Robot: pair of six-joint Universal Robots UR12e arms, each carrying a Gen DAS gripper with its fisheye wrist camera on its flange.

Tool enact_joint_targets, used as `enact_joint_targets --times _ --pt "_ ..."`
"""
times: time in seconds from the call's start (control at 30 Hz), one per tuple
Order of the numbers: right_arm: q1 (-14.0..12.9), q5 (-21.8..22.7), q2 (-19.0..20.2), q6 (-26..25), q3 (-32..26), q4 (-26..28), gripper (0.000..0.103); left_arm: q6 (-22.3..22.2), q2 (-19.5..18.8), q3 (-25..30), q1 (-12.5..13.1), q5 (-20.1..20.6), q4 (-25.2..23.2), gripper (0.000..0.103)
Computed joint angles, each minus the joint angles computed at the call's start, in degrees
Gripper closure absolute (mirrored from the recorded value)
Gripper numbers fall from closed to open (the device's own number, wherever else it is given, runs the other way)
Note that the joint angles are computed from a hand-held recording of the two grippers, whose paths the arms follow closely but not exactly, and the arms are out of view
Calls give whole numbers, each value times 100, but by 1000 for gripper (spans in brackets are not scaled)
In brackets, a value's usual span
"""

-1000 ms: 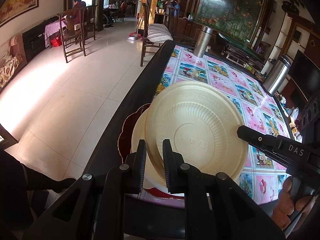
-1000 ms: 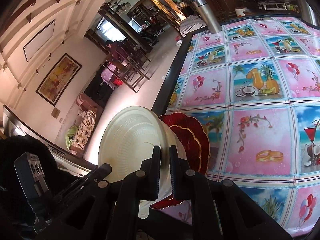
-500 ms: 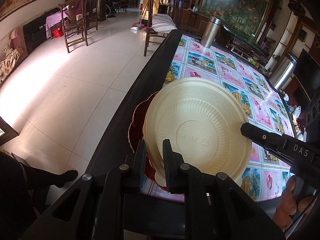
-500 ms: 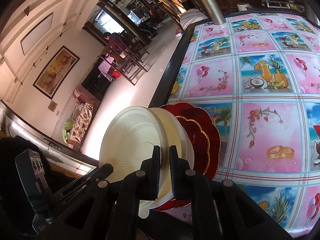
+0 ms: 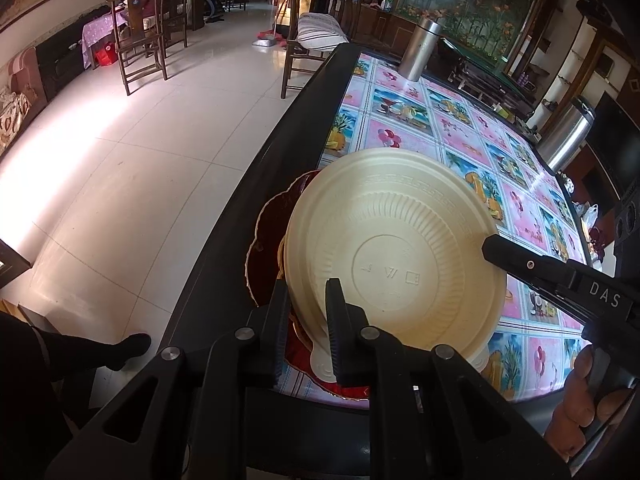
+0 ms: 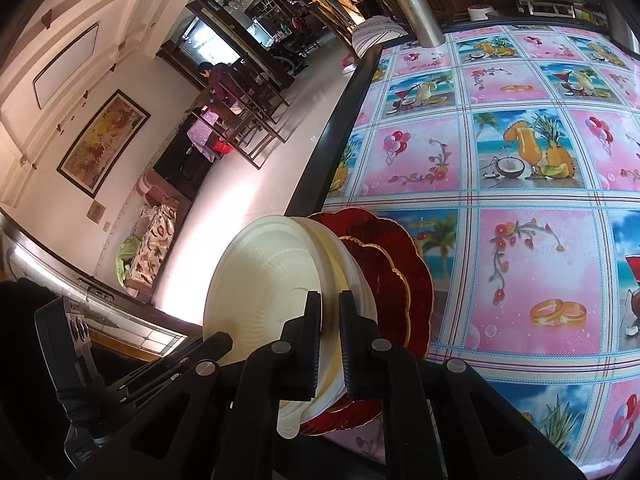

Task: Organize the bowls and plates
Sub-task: 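Lower the beige bowl onto the white bowl atop the red plates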

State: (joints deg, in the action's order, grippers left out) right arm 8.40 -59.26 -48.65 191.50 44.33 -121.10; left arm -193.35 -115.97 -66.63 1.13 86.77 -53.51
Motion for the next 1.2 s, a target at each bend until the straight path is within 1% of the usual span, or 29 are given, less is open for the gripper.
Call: enact_joint_targets --times 0.1,0.23,0.47,0.57,0.63,0.7,0.77,0.83,0.93,1.03,1.1,1.13,1.2 --pt "15 -68 49 -63 -142 201 94 11 1 19 18 -69 -65 88" --pt "-2 32 152 -49 -397 563 92 9 -30 92 35 -135 -154 88" --pt "-75 384 320 197 -731 1094 90 63 -51 160 30 -123 -245 88" --pt "-126 624 351 387 -767 1235 89 127 -51 183 29 -146 -304 88" --pt "-131 630 364 349 -800 1273 87 164 -46 188 27 -173 -309 88" --pt "-134 667 371 336 -817 1300 80 177 -46 199 17 -154 -318 88" --pt "-119 588 363 251 -831 1328 78 188 -43 203 12 -144 -334 88" --pt "-106 512 318 194 -772 1222 74 179 -46 208 12 -151 -342 88" --pt "-82 271 211 73 -643 912 73 156 -38 205 13 -154 -365 88" --pt "-86 128 91 67 -471 543 71 155 -24 195 15 -172 -365 88" --pt "-95 -15 19 78 -341 246 67 147 -7 181 0 -77 -338 88" --pt "-108 -15 -9 81 -281 149 66 146 6 168 -3 -52 -314 87" --pt "-141 3 -30 98 -227 77 65 151 37 138 -22 56 -252 86"
